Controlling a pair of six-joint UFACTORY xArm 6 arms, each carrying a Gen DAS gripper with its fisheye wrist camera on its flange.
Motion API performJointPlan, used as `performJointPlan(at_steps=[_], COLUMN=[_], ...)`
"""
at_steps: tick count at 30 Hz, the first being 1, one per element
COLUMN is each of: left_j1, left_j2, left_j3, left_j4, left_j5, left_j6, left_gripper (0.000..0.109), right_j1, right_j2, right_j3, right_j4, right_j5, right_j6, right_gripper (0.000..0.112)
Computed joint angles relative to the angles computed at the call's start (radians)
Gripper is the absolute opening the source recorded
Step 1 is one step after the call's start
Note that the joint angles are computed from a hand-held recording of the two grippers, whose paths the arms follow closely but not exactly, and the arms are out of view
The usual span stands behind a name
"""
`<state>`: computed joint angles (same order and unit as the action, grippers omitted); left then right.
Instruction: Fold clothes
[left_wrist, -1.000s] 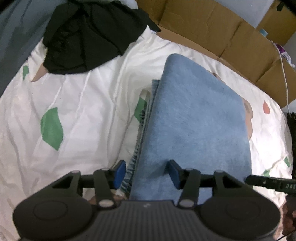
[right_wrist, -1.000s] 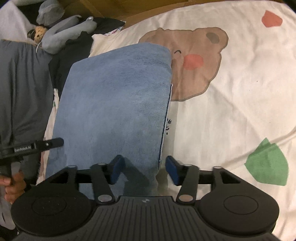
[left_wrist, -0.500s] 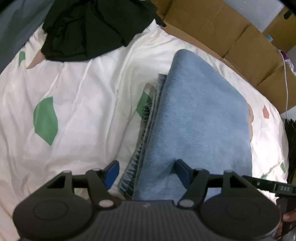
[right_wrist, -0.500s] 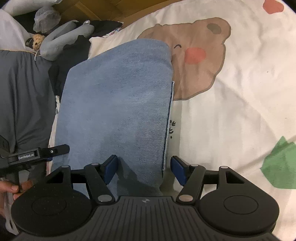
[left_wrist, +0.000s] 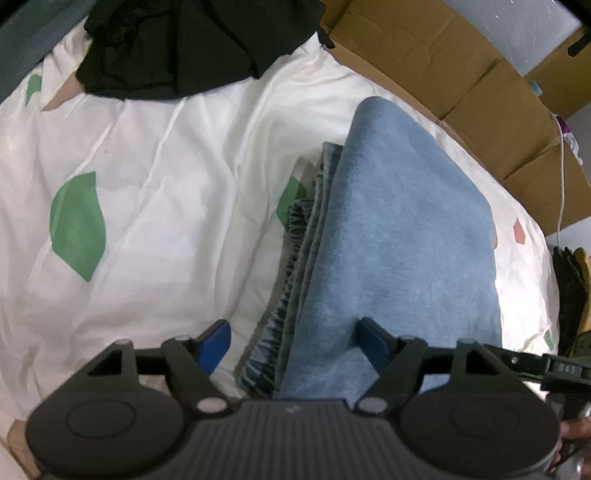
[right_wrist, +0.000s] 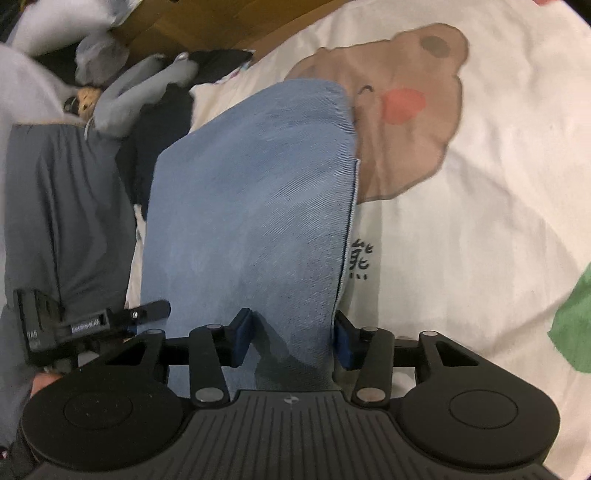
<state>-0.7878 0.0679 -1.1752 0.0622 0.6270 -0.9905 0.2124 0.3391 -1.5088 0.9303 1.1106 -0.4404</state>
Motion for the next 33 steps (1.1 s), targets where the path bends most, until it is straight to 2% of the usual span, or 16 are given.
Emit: performJointPlan(at_steps=[5,8,10,12,14,16,18,21,22,24,26,29,30,33], left_j1=[0.02,0.021,0.021,0.025,0.025,0.023,0.021,0.022,0.022,0.022,0.02,0.019,0.016,0.007], left_j2=[-0.022,-0.025,-0.026,-0.026,-0.027,-0.02,-0.01,0.006,0.008,0.015,0.01,0.019,0.02,0.034], left_j3=[0.088,0.109,0.117,0.125,0.134,0.134,0.135,0.131,0.127,0.113,0.107,0.091,0.089,0.069], left_j4=[-0.144,-0.167,-0.181,-0.212,-0.248,-0.286,-0.332,-0.397,-0.389,-0.366,-0.374,-0.378,-0.381,-0.402], left_j5=[-0.122,-0.159,-0.175,-0.198,-0.223,-0.24,-0.259,-0.279,-0.277,-0.268,-0.252,-0.247,-0.251,-0.255], left_j6=[0.028,0.039,0.049,0.069,0.097,0.125,0.155,0.194,0.194,0.193,0.21,0.219,0.225,0.245], left_gripper=[0.081,0.081,0.08,0.076,0.071,0.07,0.072,0.073,0.072,0.07,0.068,0.066,0.06,0.057], right_j1=[0.011,0.015,0.011,0.005,-0.004,-0.001,0.004,0.016,0.016,0.015,0.009,0.004,0.002,-0.005], right_j2=[0.041,0.053,0.046,0.04,0.037,0.044,0.049,0.049,0.045,0.035,0.03,0.023,0.019,0.011], right_j3=[-0.026,-0.032,-0.031,-0.032,-0.038,-0.042,-0.037,-0.019,-0.015,-0.008,-0.012,-0.031,-0.035,-0.047], right_j4=[0.027,0.036,0.034,0.04,0.057,0.045,0.035,0.054,0.054,0.054,0.062,0.066,0.065,0.057], right_j5=[0.014,0.014,0.019,0.028,0.04,0.036,0.026,0.008,0.003,-0.007,0.001,0.012,0.012,0.015], right_j6=[-0.006,-0.007,-0.024,-0.035,-0.037,-0.013,0.005,-0.003,-0.011,-0.03,-0.032,-0.031,-0.031,-0.027], right_gripper=[0.05,0.05,0.048,0.038,0.038,0.041,0.049,0.052,0.05,0.034,0.024,0.021,0.021,0.021])
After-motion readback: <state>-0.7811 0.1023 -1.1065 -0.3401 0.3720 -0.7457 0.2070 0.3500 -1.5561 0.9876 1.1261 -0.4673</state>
